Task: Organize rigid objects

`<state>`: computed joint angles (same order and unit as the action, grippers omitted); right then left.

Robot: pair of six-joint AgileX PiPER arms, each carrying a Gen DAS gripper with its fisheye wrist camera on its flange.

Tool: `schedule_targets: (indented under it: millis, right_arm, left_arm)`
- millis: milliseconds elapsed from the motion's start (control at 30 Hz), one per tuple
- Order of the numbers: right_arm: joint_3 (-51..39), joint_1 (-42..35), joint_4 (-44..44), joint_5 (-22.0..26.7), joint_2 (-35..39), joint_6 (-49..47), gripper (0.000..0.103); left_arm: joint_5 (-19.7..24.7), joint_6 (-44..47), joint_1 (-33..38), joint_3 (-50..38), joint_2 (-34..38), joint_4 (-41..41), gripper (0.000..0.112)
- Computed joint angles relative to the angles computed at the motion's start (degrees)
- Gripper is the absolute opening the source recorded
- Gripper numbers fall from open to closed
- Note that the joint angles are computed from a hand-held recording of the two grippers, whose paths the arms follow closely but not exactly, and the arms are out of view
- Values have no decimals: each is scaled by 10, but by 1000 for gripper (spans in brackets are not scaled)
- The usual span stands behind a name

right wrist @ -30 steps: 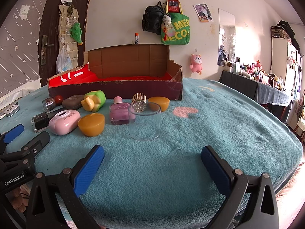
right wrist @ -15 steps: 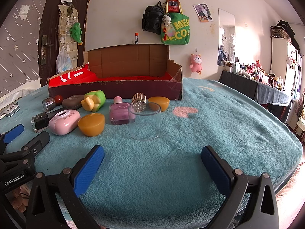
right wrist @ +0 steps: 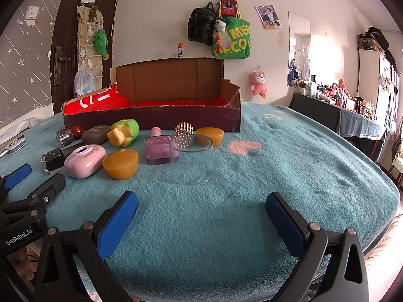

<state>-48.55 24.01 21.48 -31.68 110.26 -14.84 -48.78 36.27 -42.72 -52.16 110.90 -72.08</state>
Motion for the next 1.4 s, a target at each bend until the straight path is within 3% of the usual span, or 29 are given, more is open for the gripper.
schedule_targets:
  millis: [600, 1067, 1400]
  right_arm:
    - [2, 0, -2, -2, 0, 2, 103]
    - [-30, -15, -10, 75, -15, 1, 103]
    - [-72, -21, 22, 117, -10, -24, 103]
  left_arm:
    - [5, 5, 1, -1, -2, -4, 103]
    - [83, 41, 41, -5, -46, 10, 103]
    - [163, 180, 86, -35, -71, -51, 103]
